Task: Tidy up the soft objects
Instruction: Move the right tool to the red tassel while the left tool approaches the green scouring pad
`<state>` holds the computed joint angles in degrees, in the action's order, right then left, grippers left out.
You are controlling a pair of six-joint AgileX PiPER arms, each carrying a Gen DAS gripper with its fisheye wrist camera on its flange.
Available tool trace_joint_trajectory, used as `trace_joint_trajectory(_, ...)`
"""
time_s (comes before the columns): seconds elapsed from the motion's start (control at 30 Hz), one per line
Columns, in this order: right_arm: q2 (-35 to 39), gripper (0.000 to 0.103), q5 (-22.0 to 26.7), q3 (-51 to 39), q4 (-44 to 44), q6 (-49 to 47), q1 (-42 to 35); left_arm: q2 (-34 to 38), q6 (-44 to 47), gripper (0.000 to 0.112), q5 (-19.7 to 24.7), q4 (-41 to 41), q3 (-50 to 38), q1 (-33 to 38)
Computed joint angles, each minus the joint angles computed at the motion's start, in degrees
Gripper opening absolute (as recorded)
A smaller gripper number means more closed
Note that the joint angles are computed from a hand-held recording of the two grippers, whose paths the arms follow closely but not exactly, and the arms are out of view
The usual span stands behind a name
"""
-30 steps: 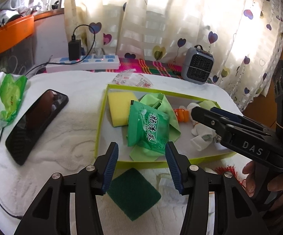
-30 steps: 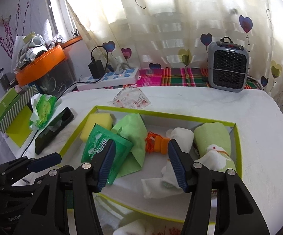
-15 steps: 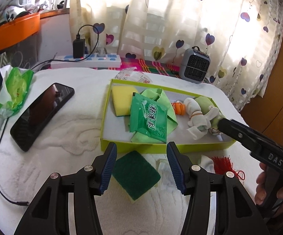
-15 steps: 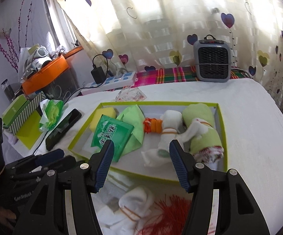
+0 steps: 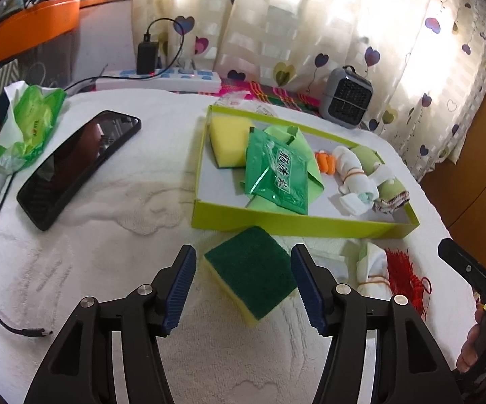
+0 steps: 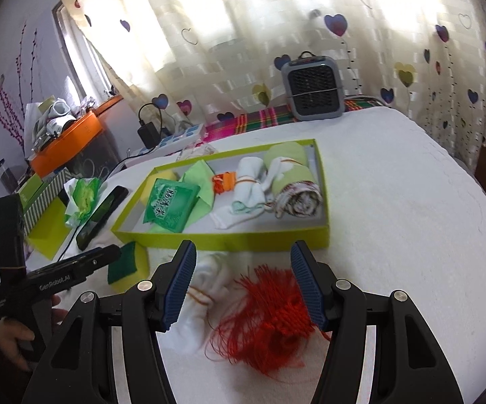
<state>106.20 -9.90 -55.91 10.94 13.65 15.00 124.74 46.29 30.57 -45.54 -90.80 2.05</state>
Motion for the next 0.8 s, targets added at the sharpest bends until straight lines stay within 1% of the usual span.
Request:
trace_joint_trajectory(0.1,-0.5,0.06,-1.0,1.2,0.1,0.1,0.2,-0.7,-2.1,0.063,-3.0,2.4,1.2,-1.3)
trace_joint_trajectory(0.2,-0.8,0.06,-2.1,2.4,-1.1,1.2,0.2,0.1,-5.5,0.065,-2.0,5.7,0.1,-2.3)
trace_joint_trajectory(0.23,-0.8,0.06,-2.4,2.7,-2.8,2.8,0.0,0.2,-7.2,0.065,-2.6,7.2,0.0,-2.7)
trace_joint_trajectory(0.27,-0.9,0.06,-2.6,3.1,-2.9,2.9,-0.1,0.3,-9.9,0.065,-3.7,9.8,0.0,-3.3)
trace_joint_trajectory(0.33,-0.8,0.06,-2.9,3.6,-1.4,1.5,-0.4,0.8,-11.8,0.065,-3.2,11.6,-0.9,-3.6)
trace_joint_trajectory(0.47,-0.2,0.06,-2.9,4.3,-9.0,10.0,-1.9,1.5,-15.4,0.069,-3.0,15.2,-1.8,-4.3)
trace_joint_trajectory(0.57,0.3,0.06,-3.2,4.4,-14.5,15.5,-2.7,1.6,-16.2,0.069,-2.9,16.6,-1.9,-4.5)
trace_joint_trajectory(0.67,0.4,0.06,-3.0,4.5,-15.6,16.2,-2.9,1.0,-15.1,0.069,-3.4,16.1,-1.2,-4.0)
trace_joint_trajectory(0.73,0.5,0.06,-2.7,4.5,-16.5,17.0,-3.1,0.8,-13.1,0.07,-2.6,14.8,-1.1,-3.5)
trace_joint_trajectory(0.8,0.6,0.06,-2.7,4.7,-19.4,20.0,-3.5,0.6,-11.9,0.07,-1.4,13.9,-0.9,-2.9)
